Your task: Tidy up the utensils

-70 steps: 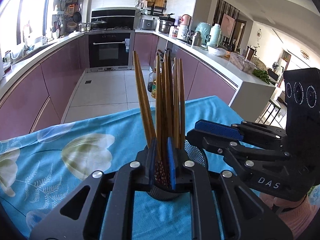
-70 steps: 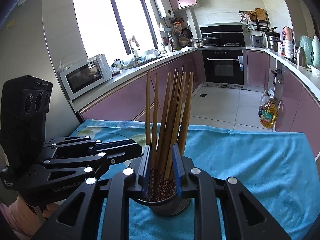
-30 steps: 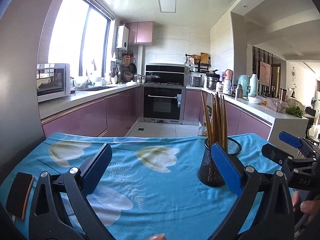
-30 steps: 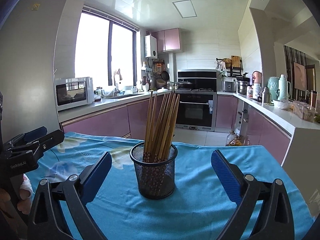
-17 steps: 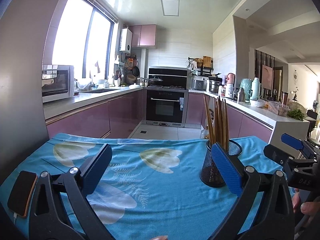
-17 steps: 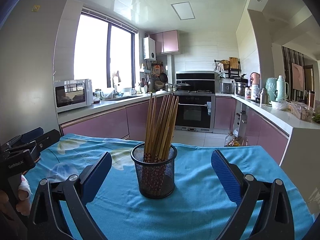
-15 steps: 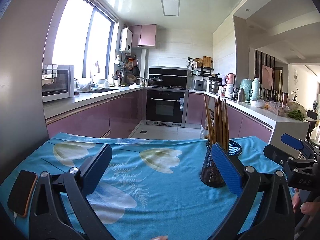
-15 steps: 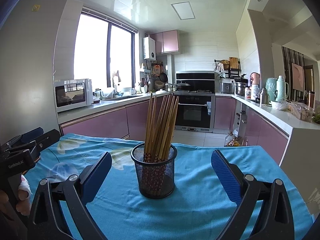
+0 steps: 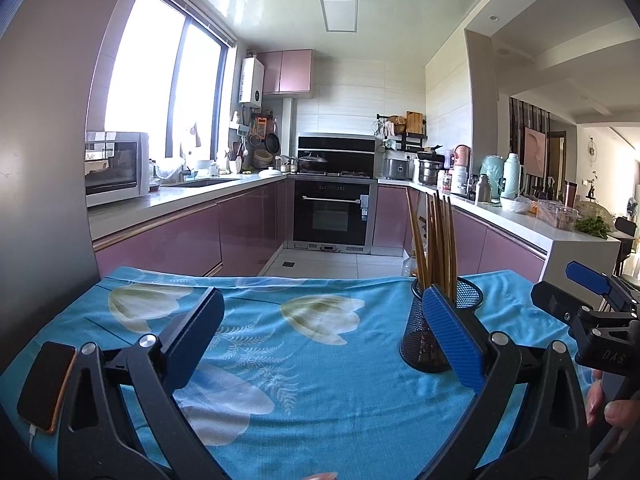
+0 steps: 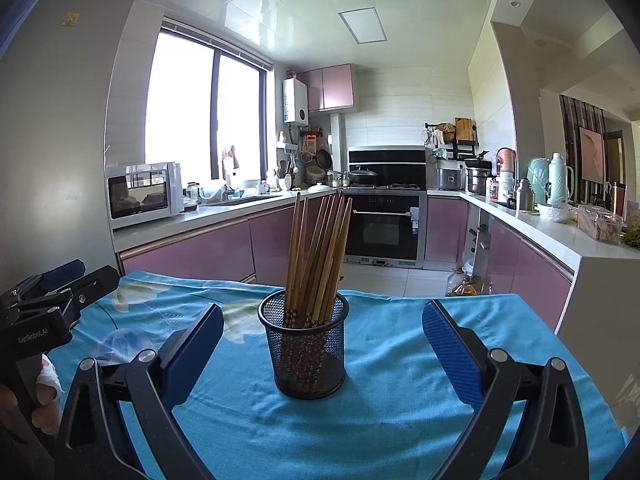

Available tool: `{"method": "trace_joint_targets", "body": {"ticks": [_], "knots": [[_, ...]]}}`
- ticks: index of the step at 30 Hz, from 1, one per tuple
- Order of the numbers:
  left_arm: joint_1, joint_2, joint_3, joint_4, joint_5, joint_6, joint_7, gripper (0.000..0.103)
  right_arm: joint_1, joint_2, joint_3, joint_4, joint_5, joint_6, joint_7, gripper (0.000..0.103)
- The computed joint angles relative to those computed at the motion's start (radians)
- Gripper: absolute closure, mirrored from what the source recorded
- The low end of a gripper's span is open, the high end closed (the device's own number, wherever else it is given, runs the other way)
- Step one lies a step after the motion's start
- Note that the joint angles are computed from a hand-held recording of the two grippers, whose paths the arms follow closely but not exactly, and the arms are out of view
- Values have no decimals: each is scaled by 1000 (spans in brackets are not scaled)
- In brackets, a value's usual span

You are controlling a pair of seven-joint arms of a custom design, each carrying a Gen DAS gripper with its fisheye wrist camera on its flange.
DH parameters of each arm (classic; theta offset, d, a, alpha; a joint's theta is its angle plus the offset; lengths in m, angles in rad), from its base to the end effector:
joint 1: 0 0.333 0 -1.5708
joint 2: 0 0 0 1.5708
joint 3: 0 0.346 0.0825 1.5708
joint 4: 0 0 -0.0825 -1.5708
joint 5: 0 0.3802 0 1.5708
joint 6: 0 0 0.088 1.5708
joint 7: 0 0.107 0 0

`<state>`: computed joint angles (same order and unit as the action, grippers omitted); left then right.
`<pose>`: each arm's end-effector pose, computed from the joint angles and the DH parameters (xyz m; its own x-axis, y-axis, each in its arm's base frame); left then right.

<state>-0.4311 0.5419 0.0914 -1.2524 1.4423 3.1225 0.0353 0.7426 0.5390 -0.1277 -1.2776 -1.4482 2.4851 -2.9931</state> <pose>0.6669 -0.3482 0.5668 -0.3083 -0.9505 0.0396 -0.2224 0.0315 -0.9745 0.6109 0.4706 0.5440 -0.0677 -0.9969 -0.0409 -0.2193 0.0549 -0.9741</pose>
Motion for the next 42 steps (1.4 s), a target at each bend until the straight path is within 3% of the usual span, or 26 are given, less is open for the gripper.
{"method": "trace_joint_targets", "body": {"ticks": [42], "knots": [[-1, -8, -9, -16, -18, -10, 29, 5, -2, 3, -5, 9, 12, 5, 0, 7]]}}
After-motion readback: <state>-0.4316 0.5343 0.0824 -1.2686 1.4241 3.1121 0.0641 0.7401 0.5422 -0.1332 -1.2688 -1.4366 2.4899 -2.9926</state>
